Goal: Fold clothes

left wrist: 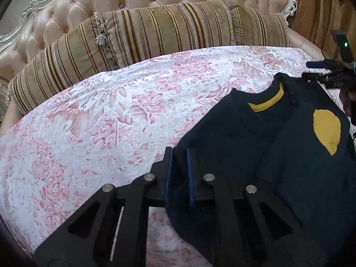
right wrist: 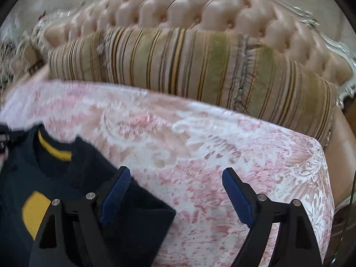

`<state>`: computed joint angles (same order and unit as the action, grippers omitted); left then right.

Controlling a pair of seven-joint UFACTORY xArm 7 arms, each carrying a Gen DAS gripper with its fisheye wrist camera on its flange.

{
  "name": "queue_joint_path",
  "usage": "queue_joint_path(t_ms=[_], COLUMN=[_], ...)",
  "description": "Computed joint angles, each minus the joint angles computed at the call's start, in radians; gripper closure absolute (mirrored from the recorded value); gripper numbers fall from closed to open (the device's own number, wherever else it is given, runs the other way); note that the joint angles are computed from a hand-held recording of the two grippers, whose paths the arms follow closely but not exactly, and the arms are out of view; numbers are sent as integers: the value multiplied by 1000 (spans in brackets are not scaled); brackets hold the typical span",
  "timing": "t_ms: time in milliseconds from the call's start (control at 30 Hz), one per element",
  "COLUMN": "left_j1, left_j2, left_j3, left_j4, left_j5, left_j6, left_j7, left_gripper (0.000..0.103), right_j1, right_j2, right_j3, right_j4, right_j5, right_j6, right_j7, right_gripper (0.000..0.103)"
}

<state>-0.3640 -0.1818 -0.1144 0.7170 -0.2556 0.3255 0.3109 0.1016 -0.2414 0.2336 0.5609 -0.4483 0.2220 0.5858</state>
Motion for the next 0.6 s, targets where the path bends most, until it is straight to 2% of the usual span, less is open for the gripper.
queue_joint_path(t_ms=[167, 267, 367, 400, 467, 567, 600], left_j1=[-8, -9, -9, -9, -7, -5, -5], left_j2=[-1, 0, 1, 1, 1, 1, 1], left_j3=[10, 10, 9, 9, 8, 6, 7], left_j4=[-4, -3, -3, -4, -4, -6, -6], left_j5=[-26, -33, -36, -36, -33, -29, -30], left_j6=[-8, -8, -8, -9, -10, -13, -13], left_j7=[32, 41, 47, 50, 51, 46, 47], left_gripper=[89, 89, 88, 87, 87, 85, 84], right_j1=[-49, -72, 43, 44, -38, -47, -76], right_j2=[0, -7, -13, -18, -17, 10, 22], right_j3=[55, 63, -55, -57, 24, 47, 74], right_j4=[15, 11, -22, -33, -28, -20, -12], right_j5=[-147, -216, -66, -46, -105, -121, -154], right_j6=[17, -2, -65, -90, -98, -120, -126], right_j7=[86, 123, -66, -96, -64, -86, -63], right_gripper=[13, 0, 0, 0, 0, 0, 0])
